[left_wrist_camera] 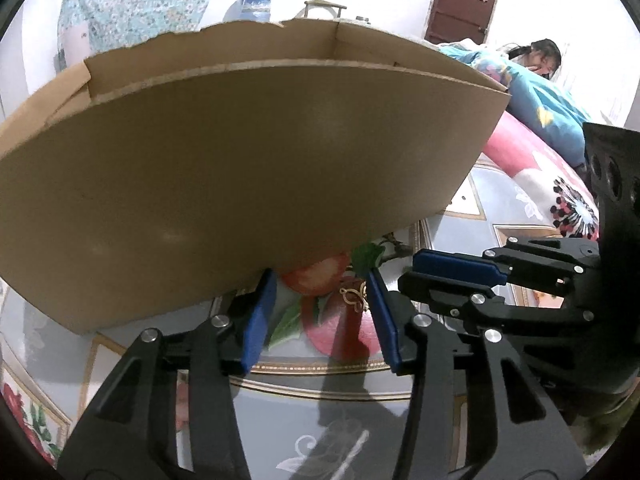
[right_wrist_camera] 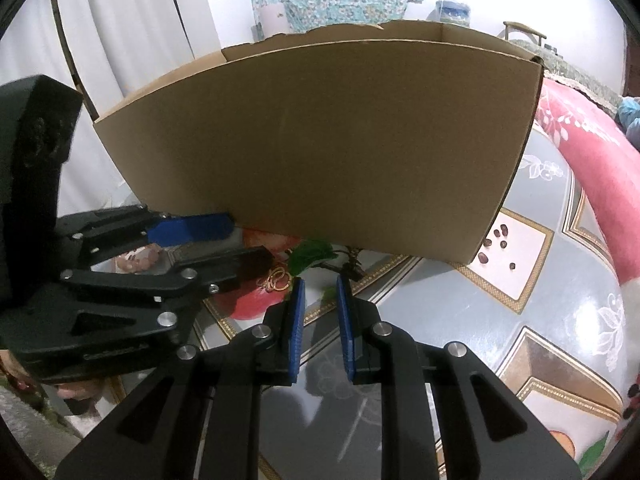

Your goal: Organize jewelry

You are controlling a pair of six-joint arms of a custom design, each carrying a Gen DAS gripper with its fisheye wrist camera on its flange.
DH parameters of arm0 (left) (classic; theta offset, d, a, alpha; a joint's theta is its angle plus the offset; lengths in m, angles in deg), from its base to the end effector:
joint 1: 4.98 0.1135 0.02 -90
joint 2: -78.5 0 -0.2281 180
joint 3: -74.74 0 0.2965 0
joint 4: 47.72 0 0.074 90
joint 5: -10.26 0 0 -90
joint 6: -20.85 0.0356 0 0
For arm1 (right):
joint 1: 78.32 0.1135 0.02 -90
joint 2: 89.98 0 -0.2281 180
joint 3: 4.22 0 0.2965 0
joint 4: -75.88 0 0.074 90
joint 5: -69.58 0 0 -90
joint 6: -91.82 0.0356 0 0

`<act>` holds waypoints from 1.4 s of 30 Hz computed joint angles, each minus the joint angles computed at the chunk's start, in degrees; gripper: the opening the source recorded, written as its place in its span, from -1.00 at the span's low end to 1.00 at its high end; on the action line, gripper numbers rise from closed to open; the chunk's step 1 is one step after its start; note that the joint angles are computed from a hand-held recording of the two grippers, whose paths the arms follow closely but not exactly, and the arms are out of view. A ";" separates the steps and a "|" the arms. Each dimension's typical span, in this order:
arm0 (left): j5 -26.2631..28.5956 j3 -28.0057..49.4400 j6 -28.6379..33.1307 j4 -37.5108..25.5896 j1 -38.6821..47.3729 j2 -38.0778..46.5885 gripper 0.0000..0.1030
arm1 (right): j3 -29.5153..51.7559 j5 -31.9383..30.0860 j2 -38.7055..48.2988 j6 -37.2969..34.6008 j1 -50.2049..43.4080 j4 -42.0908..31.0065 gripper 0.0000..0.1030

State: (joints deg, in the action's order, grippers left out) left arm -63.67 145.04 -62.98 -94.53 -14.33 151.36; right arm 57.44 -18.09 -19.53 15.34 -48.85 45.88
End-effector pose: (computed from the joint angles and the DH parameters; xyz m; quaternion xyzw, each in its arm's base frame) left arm 0.3136 -0.0616 0.2361 0.1735 0.9135 -0.1406 0.3400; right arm 0.2811 0.1572 0.2145 -0.1164 0.8941 0.1413 0.4087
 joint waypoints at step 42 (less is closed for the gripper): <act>-2.30 -5.25 3.02 -2.37 5.20 -7.15 -0.09 | 6.90 -1.98 5.65 -3.60 2.42 -1.32 -0.66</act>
State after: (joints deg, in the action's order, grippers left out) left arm -65.96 139.79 -59.96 -96.90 -9.12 144.21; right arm 64.34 -20.07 -13.88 11.74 -46.43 44.56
